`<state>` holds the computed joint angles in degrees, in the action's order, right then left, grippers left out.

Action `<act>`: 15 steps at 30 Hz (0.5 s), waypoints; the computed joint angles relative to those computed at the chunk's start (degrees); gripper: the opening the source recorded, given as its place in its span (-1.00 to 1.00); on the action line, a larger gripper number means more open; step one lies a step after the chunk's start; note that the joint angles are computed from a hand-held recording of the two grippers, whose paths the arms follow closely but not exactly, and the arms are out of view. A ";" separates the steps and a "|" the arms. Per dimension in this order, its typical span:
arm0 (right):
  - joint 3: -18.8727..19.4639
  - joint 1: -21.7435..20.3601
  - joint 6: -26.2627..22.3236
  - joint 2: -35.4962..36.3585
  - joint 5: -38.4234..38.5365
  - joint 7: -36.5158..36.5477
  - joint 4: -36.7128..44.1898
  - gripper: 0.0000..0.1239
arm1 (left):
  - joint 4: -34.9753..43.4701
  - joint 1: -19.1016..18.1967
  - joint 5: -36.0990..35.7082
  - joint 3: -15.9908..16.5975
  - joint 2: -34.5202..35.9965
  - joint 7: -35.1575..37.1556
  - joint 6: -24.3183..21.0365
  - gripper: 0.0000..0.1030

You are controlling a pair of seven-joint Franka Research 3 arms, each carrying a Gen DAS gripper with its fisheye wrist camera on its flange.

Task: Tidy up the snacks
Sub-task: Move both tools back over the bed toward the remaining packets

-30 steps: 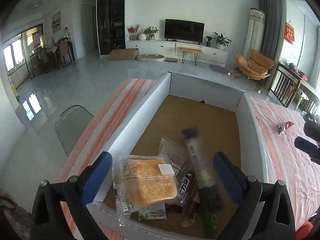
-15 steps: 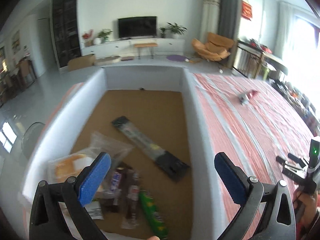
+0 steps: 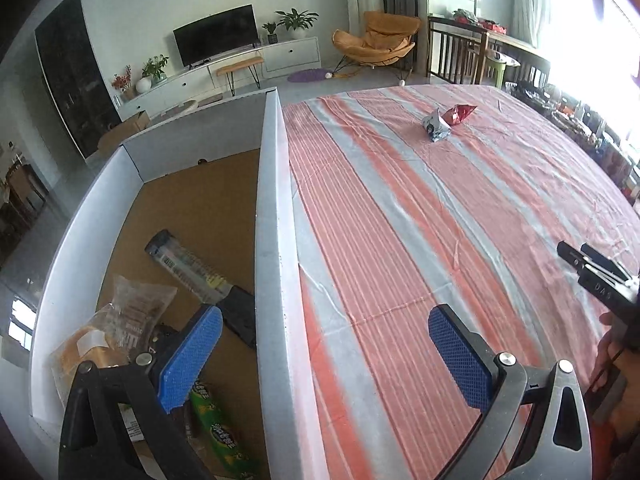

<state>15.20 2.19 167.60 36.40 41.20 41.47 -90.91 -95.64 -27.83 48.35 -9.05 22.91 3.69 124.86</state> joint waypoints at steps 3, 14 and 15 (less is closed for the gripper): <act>0.25 -0.36 -0.20 -0.05 0.39 -0.02 -0.08 0.17 | 0.43 0.13 0.36 0.24 0.53 -1.84 2.21 0.99; -6.05 3.81 -0.92 1.24 -5.25 10.33 1.55 0.17 | 6.18 -3.25 1.41 2.05 3.39 -2.42 -3.53 0.99; -6.60 4.08 -0.93 1.37 -6.07 11.78 1.66 0.17 | 6.56 -4.10 2.77 2.32 3.24 -3.55 -5.59 0.99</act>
<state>8.59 6.27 166.67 37.77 35.13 53.25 -89.25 -89.08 -31.93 51.12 -6.73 26.15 0.14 119.27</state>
